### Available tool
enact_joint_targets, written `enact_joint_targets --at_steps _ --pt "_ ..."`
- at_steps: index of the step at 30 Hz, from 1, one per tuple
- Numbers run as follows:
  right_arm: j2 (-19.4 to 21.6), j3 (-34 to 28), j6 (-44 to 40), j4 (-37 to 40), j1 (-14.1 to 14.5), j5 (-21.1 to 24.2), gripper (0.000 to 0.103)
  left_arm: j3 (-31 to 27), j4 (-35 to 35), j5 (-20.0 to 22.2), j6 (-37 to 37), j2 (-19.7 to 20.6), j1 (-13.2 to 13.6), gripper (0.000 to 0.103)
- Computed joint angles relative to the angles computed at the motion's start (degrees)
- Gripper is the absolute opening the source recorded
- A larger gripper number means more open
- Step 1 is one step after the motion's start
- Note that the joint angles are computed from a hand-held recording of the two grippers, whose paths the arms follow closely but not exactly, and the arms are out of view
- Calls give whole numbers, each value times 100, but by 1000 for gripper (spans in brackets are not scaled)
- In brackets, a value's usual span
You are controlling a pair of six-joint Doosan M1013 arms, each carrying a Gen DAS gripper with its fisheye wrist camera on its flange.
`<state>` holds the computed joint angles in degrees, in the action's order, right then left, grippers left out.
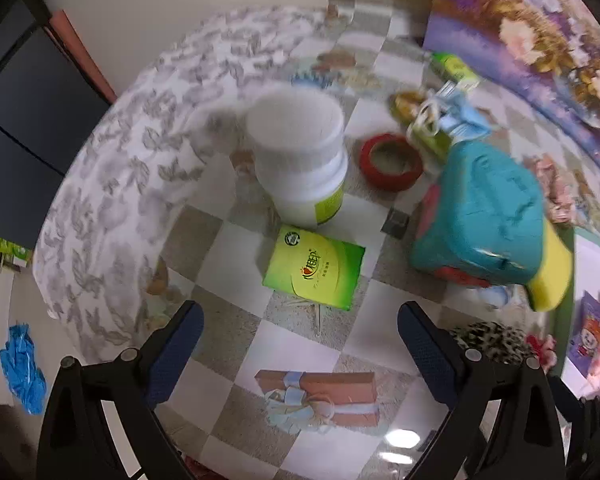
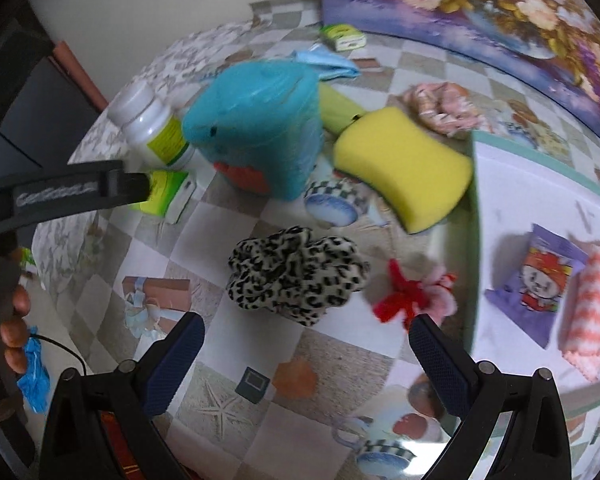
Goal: Organize soft objects
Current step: 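Grasp the green tissue pack with the left gripper while the right gripper grasps the leopard scrunchie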
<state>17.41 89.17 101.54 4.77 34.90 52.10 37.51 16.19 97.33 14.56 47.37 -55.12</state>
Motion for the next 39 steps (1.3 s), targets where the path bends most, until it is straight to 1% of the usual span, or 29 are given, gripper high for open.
enact_joint_targets --at_steps 1,4,9,12,17,24,29,31,34,36,37,38,39 --pt "30 -22 -17 -8 14 20 103 5 -80 -1 6 24 26 98" --pt "106 -67 -76 -47 49 49 103 169 -256 -190 -12 -3 89 98" --pt "227 -138 -97 -92 65 132 103 295 -244 -275 -82 -6 150 98" --pt "291 -179 -114 -90 62 170 103 417 -239 -415 -100 -32 186 98" --pt "384 -245 -84 -193 79 123 103 364 -219 -420 67 66 216 98" --pt "489 -321 -130 -457 119 90 103 626 -137 -766 -124 6 260 98" --pt "456 -278 -129 -496 149 -17 103 858 -209 -1011 -267 -83 319 98" --pt "457 -278 -127 -475 147 -58 103 918 -178 -1040 -344 -115 288 98" --pt "452 -271 -124 -486 142 -104 103 965 -130 -1080 -354 -148 273 93" --pt "441 -265 -164 -463 132 -141 97 989 -132 -1164 -366 -177 257 80" --pt "427 -256 -162 -475 143 -157 92 1009 -153 -1213 -357 -192 259 78" --pt "425 -258 -184 -467 147 -172 88 1018 -172 -1234 -340 -201 259 73" --pt "412 -244 -219 -448 142 -184 86 977 -175 -1209 -310 -184 256 73"
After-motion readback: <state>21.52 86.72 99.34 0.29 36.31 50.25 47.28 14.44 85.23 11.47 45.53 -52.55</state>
